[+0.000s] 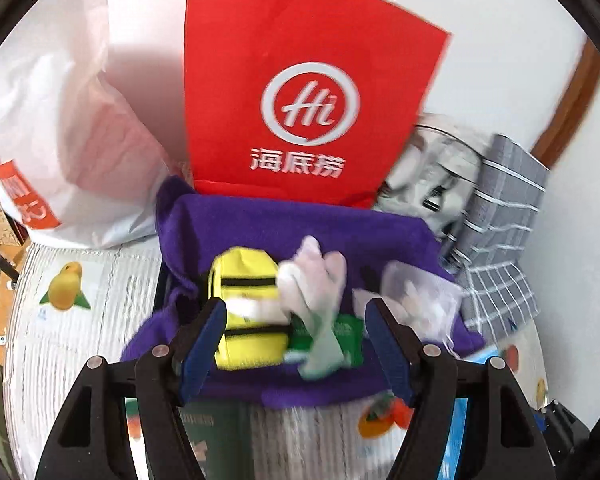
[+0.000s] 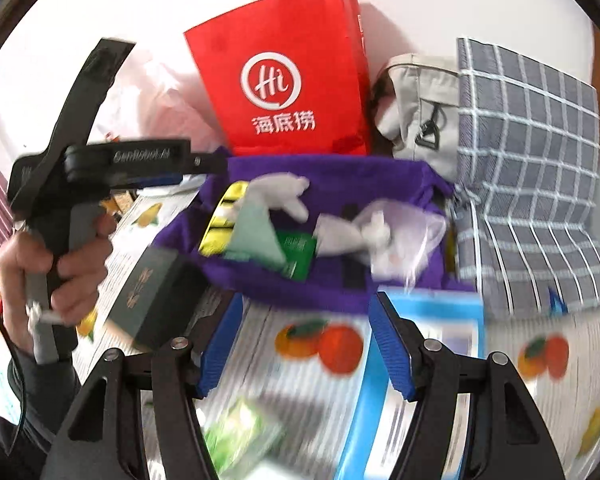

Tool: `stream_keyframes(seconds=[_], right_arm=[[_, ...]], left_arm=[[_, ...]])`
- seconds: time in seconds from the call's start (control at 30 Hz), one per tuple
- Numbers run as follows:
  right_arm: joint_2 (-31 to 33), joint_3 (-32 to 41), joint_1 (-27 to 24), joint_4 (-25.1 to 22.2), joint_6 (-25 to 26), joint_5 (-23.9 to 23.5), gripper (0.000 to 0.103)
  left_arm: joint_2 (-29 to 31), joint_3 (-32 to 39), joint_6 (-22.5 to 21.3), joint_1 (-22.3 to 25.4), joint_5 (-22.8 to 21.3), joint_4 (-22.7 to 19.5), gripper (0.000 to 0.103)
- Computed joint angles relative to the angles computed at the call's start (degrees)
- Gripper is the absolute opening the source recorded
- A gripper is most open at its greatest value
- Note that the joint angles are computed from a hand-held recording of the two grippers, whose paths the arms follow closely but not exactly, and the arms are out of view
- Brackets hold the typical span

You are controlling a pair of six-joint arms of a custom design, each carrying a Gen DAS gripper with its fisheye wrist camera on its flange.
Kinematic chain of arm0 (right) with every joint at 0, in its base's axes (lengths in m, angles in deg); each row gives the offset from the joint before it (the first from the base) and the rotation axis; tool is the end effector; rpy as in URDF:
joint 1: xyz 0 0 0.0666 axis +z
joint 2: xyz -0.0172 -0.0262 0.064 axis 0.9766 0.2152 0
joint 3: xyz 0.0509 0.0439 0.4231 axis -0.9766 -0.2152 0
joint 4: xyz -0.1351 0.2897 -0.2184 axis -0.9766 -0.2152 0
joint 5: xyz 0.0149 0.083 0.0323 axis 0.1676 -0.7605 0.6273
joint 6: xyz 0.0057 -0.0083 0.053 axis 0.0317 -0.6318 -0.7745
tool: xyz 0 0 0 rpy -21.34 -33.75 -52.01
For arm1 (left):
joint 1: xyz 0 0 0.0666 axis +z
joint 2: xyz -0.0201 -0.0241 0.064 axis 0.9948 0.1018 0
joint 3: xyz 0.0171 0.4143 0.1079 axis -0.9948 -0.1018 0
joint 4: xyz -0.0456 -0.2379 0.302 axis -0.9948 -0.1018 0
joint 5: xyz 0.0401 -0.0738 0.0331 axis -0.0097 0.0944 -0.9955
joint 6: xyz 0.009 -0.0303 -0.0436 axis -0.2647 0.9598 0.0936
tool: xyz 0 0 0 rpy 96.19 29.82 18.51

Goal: Organize soft objects
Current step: 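Move the right gripper to the white sponge block and grasp it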

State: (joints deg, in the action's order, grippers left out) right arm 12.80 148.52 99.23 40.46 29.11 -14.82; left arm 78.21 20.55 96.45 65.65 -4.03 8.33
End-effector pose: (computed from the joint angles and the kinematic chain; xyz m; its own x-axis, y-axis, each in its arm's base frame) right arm 0.4804 0.2040 0.4009 -0.6796 -0.4091 -0.6089 -0.6350 0.7437 0.2091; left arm 0.4629 -0.1467 0.4311 -0.7254 -0.3787 -0.5748 -0.3263 0.9245 -0.1973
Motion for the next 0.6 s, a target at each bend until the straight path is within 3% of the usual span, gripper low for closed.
stream_keyframes(seconds=[0.17,0.4,0.5,0.6], right_arm=[[-6.75,-8.24,-0.58,1.24,-0.56,1.03,0.061],[-12.82,-16.82,-2.53,1.47,-3.45,-2.44,0.062],[-15.26,-20.16,-2.06,2.2,-4.24,-0.78,0.069],[-17.25,-22.95,-0.85,2.7,-4.02,2.05,0.07]], left_arm=[[-4.21,-3.51,1.35,-3.86,-2.23,-1.42,0.07],[-10.94,-9.25,7.25,-9.52,-6.74,-3.77,0.07],[-13.27,-11.58,9.63,-11.9,-8.07,-4.22,0.07],[-15.27,-14.04,13.95,-14.14,-8.79,-5.49,0.07]])
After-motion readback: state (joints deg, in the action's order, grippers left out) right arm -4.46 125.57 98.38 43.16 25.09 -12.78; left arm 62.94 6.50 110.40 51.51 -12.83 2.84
